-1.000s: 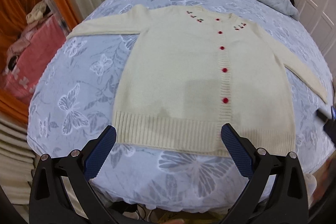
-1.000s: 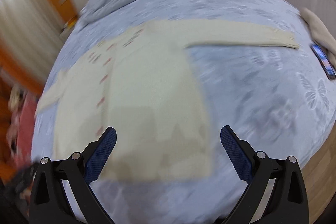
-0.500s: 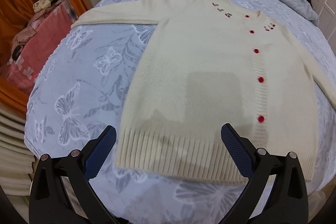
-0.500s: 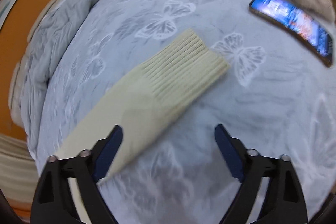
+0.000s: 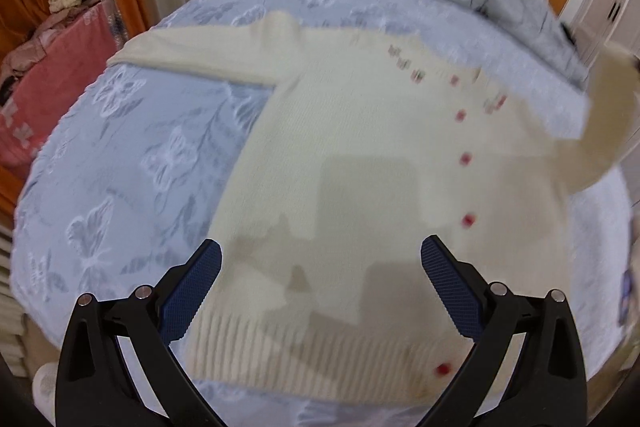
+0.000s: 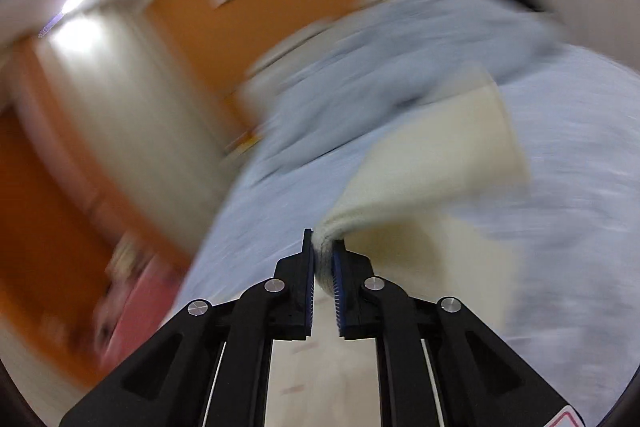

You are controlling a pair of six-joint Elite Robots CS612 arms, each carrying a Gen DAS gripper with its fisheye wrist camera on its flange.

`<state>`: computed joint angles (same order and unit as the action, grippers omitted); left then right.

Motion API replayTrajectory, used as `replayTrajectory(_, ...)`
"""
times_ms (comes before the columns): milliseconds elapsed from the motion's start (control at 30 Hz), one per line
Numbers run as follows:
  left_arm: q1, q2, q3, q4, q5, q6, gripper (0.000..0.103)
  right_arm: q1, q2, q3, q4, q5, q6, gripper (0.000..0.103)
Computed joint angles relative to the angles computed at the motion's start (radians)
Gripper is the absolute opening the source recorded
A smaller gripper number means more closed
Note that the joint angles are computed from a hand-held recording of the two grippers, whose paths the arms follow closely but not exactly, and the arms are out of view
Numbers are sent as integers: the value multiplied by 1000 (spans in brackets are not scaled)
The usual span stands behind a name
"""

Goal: Fold small clothes

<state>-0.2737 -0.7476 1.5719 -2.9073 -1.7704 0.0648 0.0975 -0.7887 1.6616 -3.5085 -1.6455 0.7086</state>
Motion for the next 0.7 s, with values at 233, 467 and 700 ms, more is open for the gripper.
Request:
replayTrajectory(233,22,82,-194,103,-223,-116,98,75,116,-128,223,16,-30,45)
replayTrajectory(467,-22,286,-537,390,-224,-176,98,42,39,79,336,-194,214,63)
replayTrajectory(700,-58,356,-640,447,-119,-225,16,-23,83,73,389,-119,296,60)
